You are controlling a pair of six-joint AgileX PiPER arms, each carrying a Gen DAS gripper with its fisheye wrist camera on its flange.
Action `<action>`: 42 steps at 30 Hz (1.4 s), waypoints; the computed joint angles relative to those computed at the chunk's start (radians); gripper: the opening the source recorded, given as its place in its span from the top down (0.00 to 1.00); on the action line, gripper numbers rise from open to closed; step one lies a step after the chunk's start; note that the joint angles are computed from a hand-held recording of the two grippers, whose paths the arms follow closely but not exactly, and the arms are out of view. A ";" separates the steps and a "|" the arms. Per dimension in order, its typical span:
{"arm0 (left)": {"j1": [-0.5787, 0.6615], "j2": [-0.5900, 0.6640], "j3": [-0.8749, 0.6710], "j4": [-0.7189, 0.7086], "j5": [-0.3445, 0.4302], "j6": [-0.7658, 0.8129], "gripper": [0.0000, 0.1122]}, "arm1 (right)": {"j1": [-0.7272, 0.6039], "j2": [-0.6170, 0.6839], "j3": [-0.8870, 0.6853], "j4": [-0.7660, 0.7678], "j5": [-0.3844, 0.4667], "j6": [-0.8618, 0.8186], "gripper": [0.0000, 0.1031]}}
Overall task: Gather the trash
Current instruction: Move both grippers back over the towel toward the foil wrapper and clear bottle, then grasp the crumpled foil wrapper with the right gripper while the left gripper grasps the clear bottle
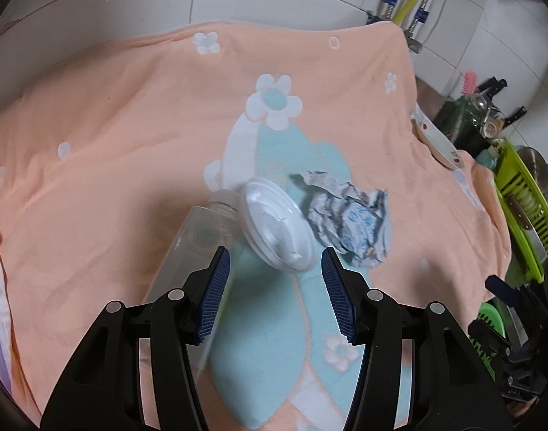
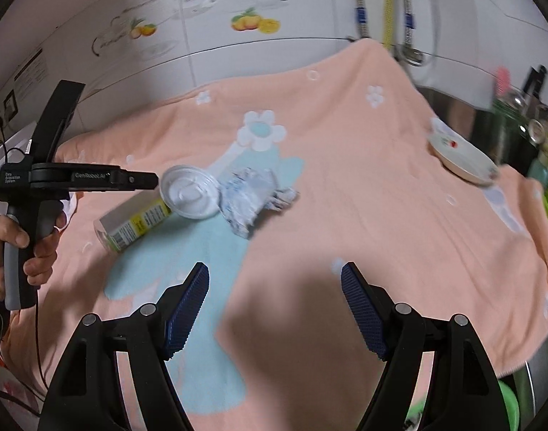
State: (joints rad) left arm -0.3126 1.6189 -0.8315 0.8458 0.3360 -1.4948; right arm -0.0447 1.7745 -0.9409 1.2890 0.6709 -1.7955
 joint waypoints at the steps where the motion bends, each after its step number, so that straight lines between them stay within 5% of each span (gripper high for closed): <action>1: 0.006 0.001 0.001 0.005 -0.001 0.003 0.52 | 0.018 0.005 -0.007 0.003 -0.007 0.004 0.29; 11: 0.047 -0.043 0.037 -0.047 0.012 0.139 0.52 | 0.148 0.121 -0.146 -0.059 -0.041 0.120 0.29; 14: 0.047 -0.059 0.055 -0.035 0.044 0.151 0.43 | 0.176 0.166 -0.195 -0.076 -0.054 0.148 0.29; 31: 0.120 -0.013 0.095 -0.086 -0.027 0.282 0.28 | 0.336 0.375 -0.467 -0.226 -0.148 0.419 0.29; 42: 0.114 0.087 0.040 -0.068 -0.014 0.294 0.25 | 0.365 0.411 -0.513 -0.315 -0.167 0.504 0.44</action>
State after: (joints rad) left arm -0.1986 1.7055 -0.7913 0.7776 0.3216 -1.2007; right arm 0.3206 2.1855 -1.4541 0.9735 0.5036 -1.2916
